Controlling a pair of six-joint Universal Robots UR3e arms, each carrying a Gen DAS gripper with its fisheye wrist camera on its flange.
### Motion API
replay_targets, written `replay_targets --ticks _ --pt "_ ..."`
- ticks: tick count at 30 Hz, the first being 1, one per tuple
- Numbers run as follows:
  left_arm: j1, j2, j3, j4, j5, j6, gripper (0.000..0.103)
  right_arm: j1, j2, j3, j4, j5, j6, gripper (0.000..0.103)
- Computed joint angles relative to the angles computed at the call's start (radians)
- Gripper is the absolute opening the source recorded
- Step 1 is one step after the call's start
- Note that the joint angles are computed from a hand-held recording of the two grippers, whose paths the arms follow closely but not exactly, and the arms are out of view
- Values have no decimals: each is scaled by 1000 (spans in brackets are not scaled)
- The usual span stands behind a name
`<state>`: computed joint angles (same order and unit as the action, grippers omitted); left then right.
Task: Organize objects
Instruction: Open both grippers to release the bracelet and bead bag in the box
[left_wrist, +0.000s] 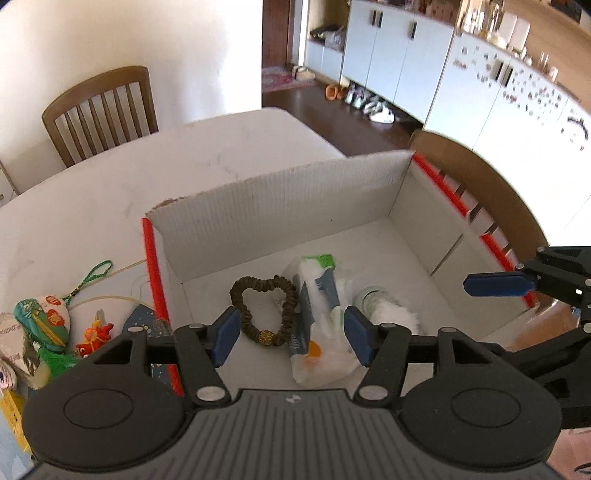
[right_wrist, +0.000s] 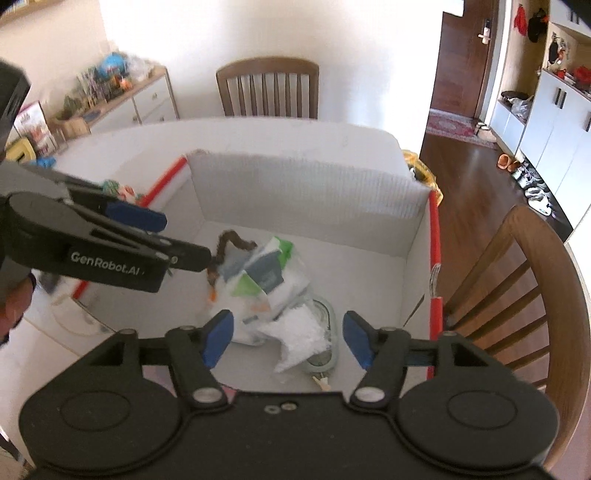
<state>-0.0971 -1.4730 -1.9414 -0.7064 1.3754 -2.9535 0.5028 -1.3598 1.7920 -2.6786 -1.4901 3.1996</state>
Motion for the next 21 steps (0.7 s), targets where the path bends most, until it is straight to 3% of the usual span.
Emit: replay_targets --ticks 6,10,17,21 --pt "76 172 -72 -46 -82 20 61 16 -78 34 -19 0 57 69" --pt "157 310 -125 -112 -157 69 71 53 -89 23 -34 -30 99 76" --pt "417 580 -187 -377 -341 260 77 133 -53 -34 -69 -87 167 90" --pt "643 753 -179 -659 -462 473 80 185 -17 -68 -98 -125 220 98"
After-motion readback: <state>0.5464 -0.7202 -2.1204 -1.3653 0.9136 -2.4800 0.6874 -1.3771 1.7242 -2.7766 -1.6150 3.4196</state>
